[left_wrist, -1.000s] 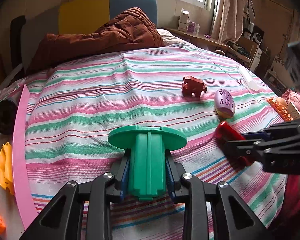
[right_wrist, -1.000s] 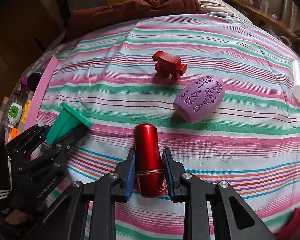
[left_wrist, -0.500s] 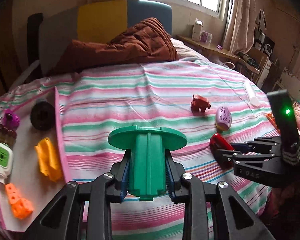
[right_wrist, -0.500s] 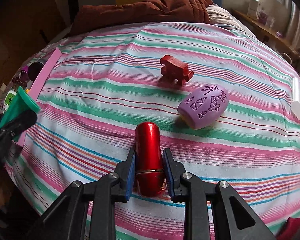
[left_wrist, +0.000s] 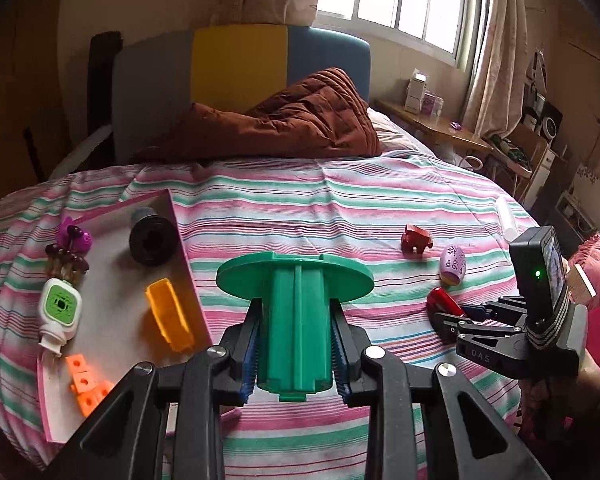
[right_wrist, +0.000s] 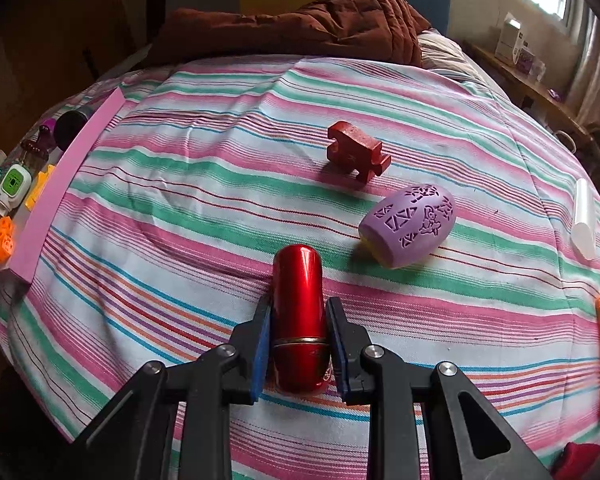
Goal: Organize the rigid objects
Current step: 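Carry the green stamp into the tray and open the left tool while the right holds the cylinder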
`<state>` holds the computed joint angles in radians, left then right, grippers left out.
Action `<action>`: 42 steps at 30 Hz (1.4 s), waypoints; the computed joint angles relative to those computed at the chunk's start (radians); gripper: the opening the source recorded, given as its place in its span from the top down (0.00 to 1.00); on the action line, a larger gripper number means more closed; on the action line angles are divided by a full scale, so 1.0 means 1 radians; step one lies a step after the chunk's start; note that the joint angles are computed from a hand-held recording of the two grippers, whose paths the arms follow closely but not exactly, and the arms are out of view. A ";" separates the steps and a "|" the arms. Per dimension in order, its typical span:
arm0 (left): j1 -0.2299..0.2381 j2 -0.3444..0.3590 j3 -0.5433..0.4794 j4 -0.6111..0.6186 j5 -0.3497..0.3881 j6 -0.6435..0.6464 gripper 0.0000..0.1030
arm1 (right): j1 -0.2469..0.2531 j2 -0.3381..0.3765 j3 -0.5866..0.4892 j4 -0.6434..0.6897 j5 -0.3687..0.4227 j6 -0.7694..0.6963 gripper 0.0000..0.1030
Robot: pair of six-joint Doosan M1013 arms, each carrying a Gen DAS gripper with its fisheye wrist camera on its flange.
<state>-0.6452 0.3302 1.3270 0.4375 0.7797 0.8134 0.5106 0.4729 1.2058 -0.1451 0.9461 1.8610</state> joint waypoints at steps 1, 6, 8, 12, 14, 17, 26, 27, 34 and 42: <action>0.001 -0.004 0.004 0.005 0.001 -0.006 0.71 | 0.002 0.001 -0.001 -0.006 -0.003 0.003 0.74; 0.010 -0.021 0.024 0.012 0.004 -0.038 0.71 | 0.007 0.000 0.004 -0.029 -0.014 0.007 0.74; 0.012 -0.029 0.033 0.017 0.004 -0.050 0.71 | 0.009 0.002 0.004 -0.035 -0.017 0.011 0.74; 0.027 -0.055 0.065 0.017 -0.010 -0.082 0.71 | 0.009 0.000 0.007 -0.038 -0.020 0.014 0.74; 0.037 -0.074 0.084 0.025 -0.016 -0.110 0.71 | 0.010 0.000 0.007 -0.043 -0.020 0.017 0.74; 0.059 -0.098 0.109 0.037 -0.025 -0.156 0.71 | 0.012 0.002 0.005 -0.050 -0.019 0.027 0.74; 0.161 -0.100 0.105 0.014 0.011 -0.227 0.71 | 0.015 0.006 -0.004 -0.058 -0.012 0.030 0.74; 0.171 -0.092 0.097 0.000 0.009 -0.218 0.71 | 0.015 0.006 -0.004 -0.057 -0.012 0.032 0.74; 0.213 -0.008 0.005 -0.101 0.036 -0.128 0.71 | 0.013 0.005 -0.001 -0.054 -0.015 0.039 0.74; 0.233 0.084 -0.087 -0.114 0.101 -0.121 0.71 | 0.014 0.005 -0.001 -0.052 -0.016 0.043 0.74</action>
